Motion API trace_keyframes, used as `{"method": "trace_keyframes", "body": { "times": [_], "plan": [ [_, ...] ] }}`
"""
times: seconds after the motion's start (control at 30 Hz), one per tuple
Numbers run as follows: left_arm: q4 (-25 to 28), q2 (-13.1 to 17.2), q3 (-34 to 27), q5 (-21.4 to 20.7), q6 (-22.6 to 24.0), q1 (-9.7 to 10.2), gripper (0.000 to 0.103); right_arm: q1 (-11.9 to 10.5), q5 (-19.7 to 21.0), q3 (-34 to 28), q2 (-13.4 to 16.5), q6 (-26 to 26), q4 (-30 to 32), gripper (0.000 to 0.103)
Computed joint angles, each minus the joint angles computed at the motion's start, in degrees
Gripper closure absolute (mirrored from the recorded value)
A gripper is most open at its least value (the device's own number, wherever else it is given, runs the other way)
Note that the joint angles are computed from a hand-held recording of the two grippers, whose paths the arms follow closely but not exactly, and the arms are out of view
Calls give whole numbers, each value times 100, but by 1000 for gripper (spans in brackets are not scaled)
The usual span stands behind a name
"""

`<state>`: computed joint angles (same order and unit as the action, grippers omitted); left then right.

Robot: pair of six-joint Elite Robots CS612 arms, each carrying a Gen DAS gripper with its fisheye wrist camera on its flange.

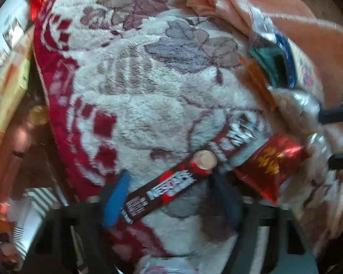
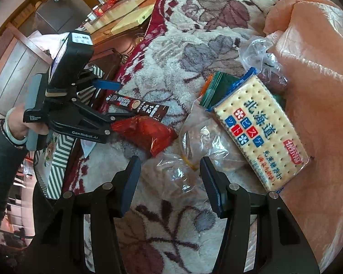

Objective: Organize snacks
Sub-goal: 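Move the left tool to the Nescafé coffee stick and grasp it, then grasp the clear cookie bag with the right tool while the left tool holds the Nescafé stick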

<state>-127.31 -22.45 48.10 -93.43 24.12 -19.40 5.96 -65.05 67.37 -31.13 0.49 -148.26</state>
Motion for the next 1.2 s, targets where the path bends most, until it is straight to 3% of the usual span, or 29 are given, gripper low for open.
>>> {"method": "trace_keyframes", "body": {
  "times": [0.07, 0.13, 0.33, 0.57, 0.7, 1.0, 1.13, 1.2],
  "plan": [
    [-7, -26, 29, -120, -75, 1, 65, 1, 2, -17, 5, -33, -15, 49],
    [-203, -104, 194, -218, -211, -7, 79, 5, -5, -15, 5, -47, -62, 49],
    [-684, -299, 605, -349, -1225, -11, 93, 16, -57, 25, -30, -121, -69, 49],
    [-1399, -631, 1219, -524, -1955, 33, 93, 56, -190, 213, -156, -298, 107, 49],
    [-1817, -814, 1548, -612, -2473, 55, 93, 44, -419, 311, -151, 287, -66, 49],
    [-2696, -1269, 2367, -660, -2959, -4, 93, -63, -183, 317, 30, 1745, -699, 40],
    [-2999, -1413, 2702, -484, -3165, -60, 93, 20, -507, -62, 226, 1788, -431, 39],
    [-3038, -1455, 2815, -590, -3334, -48, 93, 38, -538, -152, 292, 1661, -476, 39]
  ]
}}
